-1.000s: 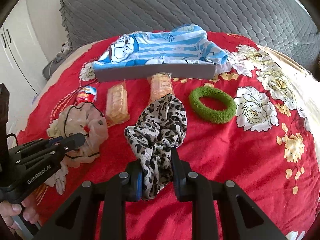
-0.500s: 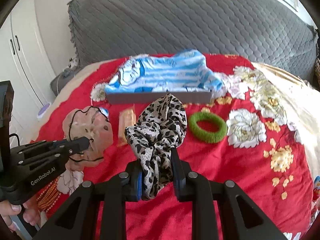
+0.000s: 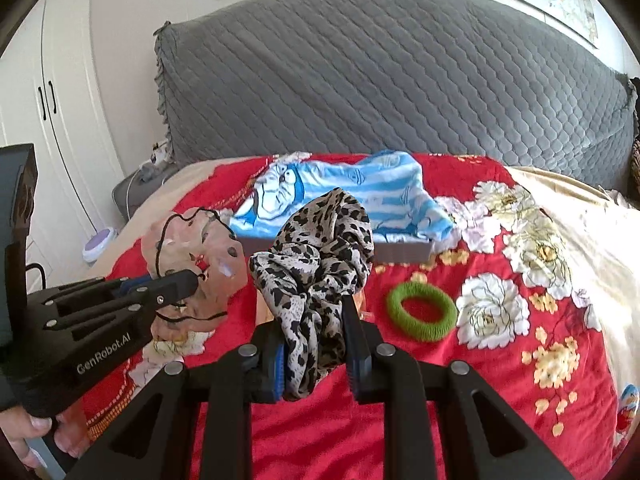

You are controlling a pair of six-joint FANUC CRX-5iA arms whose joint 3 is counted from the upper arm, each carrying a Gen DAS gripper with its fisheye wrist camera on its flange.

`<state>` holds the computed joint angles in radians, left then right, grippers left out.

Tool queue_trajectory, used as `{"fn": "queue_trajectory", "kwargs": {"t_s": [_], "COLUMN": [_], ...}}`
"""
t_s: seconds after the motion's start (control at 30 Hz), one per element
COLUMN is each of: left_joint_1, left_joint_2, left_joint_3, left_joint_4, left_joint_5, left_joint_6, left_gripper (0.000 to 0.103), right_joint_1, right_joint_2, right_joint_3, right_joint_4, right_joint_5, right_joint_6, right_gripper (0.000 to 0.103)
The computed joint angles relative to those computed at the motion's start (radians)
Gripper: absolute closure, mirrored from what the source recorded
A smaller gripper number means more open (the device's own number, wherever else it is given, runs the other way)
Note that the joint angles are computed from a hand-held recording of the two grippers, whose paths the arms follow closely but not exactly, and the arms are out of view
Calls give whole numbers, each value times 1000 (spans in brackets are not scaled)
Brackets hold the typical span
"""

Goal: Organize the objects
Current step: 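Lift both scrunchies and carry them over the grey tray with striped cloth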

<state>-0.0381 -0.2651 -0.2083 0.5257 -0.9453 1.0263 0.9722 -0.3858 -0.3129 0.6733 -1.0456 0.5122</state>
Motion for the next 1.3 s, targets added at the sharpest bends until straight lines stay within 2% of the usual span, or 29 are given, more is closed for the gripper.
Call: {"fn": "queue_trajectory", "kwargs": {"t_s": [0.63, 0.9, 1.3], "left_joint_1": [-61, -84, -127], "left_joint_2": [133, 210, 358], "left_joint_3": [145, 216, 356], "left_joint_4": [-32, -64, -148], "left_joint_5": [67, 86, 94], "left_joint_6": [45, 81, 146], "left_gripper": [94, 94, 94], "right_joint_1": [-142, -217, -315], "right_joint_2": [96, 150, 241], "right_joint_3": [93, 132, 189], "right_joint_4": [-19, -23, -127], "right_joint_5": [111, 190, 268], "right_joint_6": [63, 103, 252], "right_gripper": [80, 80, 80]}}
